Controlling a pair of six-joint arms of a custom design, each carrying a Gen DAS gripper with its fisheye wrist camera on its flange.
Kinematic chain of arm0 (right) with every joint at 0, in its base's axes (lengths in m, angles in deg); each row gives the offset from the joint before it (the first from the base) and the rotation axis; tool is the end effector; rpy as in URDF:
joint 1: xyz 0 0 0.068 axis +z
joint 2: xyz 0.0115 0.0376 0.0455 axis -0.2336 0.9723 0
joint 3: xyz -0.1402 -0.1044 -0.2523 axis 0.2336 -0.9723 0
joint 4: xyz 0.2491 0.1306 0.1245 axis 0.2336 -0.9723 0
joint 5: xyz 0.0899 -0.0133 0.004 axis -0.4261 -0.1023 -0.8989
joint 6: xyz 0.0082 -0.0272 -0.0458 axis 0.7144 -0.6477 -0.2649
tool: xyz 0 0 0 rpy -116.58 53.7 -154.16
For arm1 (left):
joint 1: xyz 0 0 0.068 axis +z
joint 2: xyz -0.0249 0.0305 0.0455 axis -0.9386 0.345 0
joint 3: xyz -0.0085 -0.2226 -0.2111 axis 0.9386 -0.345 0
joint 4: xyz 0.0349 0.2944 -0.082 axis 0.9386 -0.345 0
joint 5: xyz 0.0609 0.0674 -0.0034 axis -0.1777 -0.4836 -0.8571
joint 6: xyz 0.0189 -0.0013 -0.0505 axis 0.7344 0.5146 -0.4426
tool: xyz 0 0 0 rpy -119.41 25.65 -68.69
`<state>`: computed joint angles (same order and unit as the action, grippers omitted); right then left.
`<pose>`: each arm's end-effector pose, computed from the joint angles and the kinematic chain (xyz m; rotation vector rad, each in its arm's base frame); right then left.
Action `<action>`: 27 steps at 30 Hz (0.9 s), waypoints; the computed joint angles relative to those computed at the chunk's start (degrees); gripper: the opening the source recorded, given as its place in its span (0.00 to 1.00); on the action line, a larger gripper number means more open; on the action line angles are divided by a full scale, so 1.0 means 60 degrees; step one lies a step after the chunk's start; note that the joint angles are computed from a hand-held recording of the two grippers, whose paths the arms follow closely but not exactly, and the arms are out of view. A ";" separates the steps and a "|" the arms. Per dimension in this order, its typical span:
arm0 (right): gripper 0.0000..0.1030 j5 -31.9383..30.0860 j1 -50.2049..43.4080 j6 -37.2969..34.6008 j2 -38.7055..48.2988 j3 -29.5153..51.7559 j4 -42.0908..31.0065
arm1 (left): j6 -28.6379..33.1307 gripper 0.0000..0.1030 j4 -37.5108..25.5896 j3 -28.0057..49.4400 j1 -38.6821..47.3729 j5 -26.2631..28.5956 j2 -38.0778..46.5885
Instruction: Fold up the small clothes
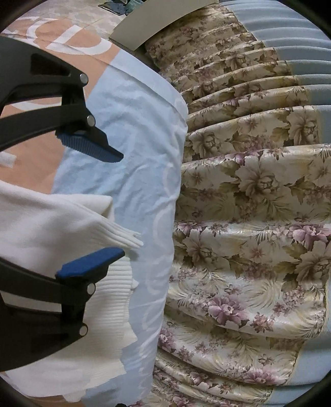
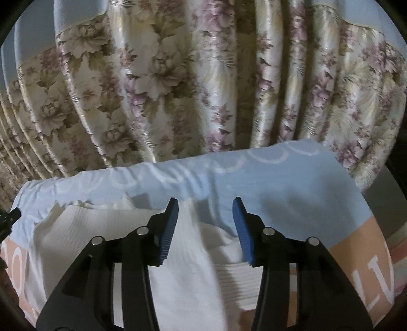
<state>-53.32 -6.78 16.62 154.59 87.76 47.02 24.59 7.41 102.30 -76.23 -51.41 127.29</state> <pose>0.3526 0.0419 0.1301 -0.0495 2.3721 0.1051 0.2777 -0.0186 0.1333 -0.4281 2.3203 0.2186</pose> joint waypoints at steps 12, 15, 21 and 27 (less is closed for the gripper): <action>0.55 -0.0856 -0.1786 -0.1287 -0.0940 -0.1772 0.0186 | 0.0383 0.70 0.0452 -0.2162 0.0240 0.0630 -0.2280; 0.56 -0.1060 -0.1908 -0.1486 -0.1404 -0.2278 0.0178 | 0.0306 0.70 0.0375 -0.2666 0.0191 0.0662 -0.2638; 0.60 -0.1384 -0.1850 -0.1626 -0.2283 -0.3103 0.0133 | 0.0005 0.70 -0.0081 -0.3426 -0.0159 0.0449 -0.3521; 0.60 -0.0980 -0.1533 -0.1761 -0.2509 -0.3660 0.0431 | -0.0342 0.71 -0.0528 -0.3820 -0.0480 0.0304 -0.4162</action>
